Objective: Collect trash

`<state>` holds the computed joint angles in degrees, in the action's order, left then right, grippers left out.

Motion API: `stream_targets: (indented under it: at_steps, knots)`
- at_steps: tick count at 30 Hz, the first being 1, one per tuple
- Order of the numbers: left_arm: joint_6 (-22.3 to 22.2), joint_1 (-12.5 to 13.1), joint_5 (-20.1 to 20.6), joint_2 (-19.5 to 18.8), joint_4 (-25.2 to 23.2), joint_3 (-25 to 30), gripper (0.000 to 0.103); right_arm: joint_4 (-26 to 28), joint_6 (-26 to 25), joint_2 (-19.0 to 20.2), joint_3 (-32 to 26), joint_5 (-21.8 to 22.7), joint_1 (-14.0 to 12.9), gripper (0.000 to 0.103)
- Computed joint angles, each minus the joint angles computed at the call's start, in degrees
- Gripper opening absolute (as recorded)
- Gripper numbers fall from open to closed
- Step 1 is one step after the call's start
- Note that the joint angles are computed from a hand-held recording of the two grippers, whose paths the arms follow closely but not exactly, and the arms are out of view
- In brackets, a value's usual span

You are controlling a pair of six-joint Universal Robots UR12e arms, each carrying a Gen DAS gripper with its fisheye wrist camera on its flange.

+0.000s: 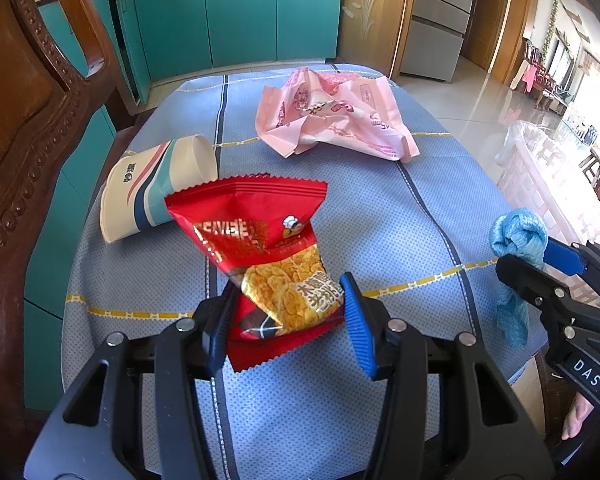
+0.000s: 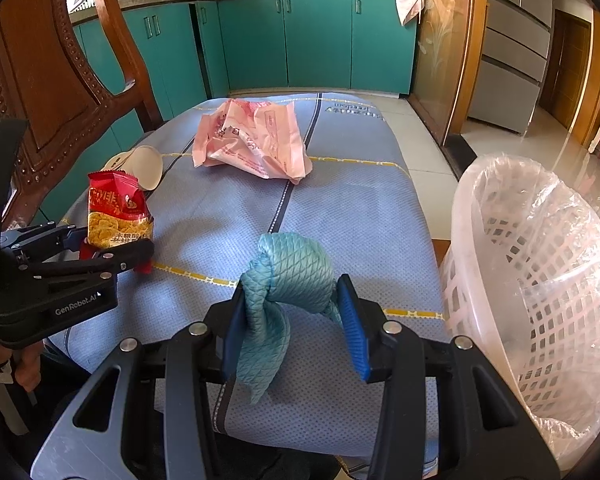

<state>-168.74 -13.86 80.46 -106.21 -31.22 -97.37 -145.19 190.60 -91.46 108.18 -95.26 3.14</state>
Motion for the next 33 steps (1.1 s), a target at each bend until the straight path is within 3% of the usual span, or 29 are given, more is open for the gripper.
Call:
stream_targets:
  at_steps: [16, 33]
  knots:
    - [-0.5, 0.6, -1.4, 0.7, 4.4, -1.4, 0.050, -2.2, -0.1, -1.3, 0.8, 0.7, -0.5, 0.044]
    - [-1.3, -0.1, 1.2, 0.6, 6.8, -1.8, 0.050, -3.8, -0.2, -2.2, 2.0, 3.3, -1.4, 0.044]
